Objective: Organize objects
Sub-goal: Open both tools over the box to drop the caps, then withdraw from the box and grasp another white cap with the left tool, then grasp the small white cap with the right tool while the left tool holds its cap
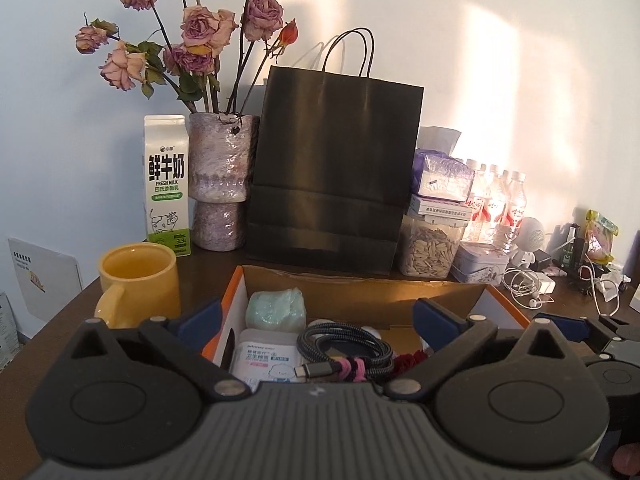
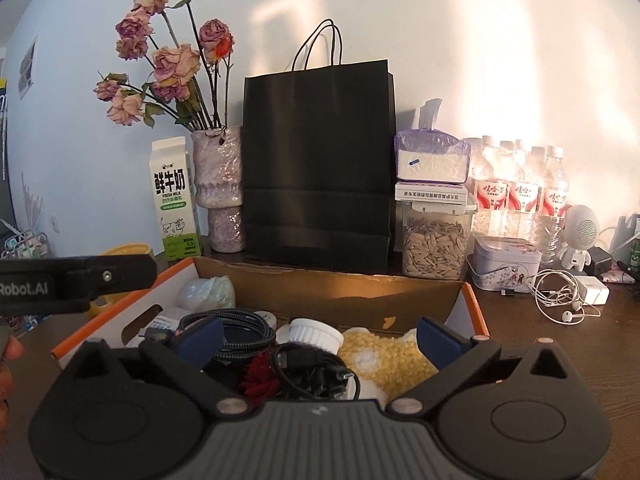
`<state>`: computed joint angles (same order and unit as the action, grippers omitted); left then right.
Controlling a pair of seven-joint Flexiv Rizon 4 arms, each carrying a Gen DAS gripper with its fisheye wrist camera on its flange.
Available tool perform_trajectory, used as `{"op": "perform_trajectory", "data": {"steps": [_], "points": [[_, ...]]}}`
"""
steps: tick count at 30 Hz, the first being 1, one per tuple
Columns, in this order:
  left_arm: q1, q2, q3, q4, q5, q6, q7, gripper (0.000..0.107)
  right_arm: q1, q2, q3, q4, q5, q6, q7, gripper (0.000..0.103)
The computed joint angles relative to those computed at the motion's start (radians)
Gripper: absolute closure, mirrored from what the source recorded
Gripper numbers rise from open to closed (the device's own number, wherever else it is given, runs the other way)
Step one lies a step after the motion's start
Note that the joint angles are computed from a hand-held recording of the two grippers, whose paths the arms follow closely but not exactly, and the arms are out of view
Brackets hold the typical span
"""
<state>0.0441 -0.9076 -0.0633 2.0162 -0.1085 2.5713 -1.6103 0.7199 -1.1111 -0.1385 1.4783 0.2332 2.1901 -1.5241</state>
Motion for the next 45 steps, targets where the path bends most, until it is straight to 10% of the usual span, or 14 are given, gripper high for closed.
{"op": "perform_trajectory", "data": {"steps": [28, 31, 36, 45], "points": [[0.039, 0.013, 0.053, 0.295, 0.074, -0.021, 0.089, 0.009, 0.028, 0.1, 0.094, 0.321, 0.033, 0.151, -0.096, 0.0], [0.033, 0.005, 0.047, 0.284, 0.065, -0.042, 0.095, 0.021, 0.038, 0.099, 0.093, 0.328, 0.044, 0.146, -0.1, 0.0], [0.063, -0.015, 0.028, 0.258, 0.112, -0.052, 0.088, 0.077, 0.06, 0.098, 0.087, 0.331, 0.062, 0.13, -0.106, 0.0], [0.115, -0.017, 0.027, 0.281, 0.173, 0.021, 0.045, 0.078, 0.102, 0.093, 0.068, 0.314, 0.069, 0.076, -0.107, 0.0]]}}
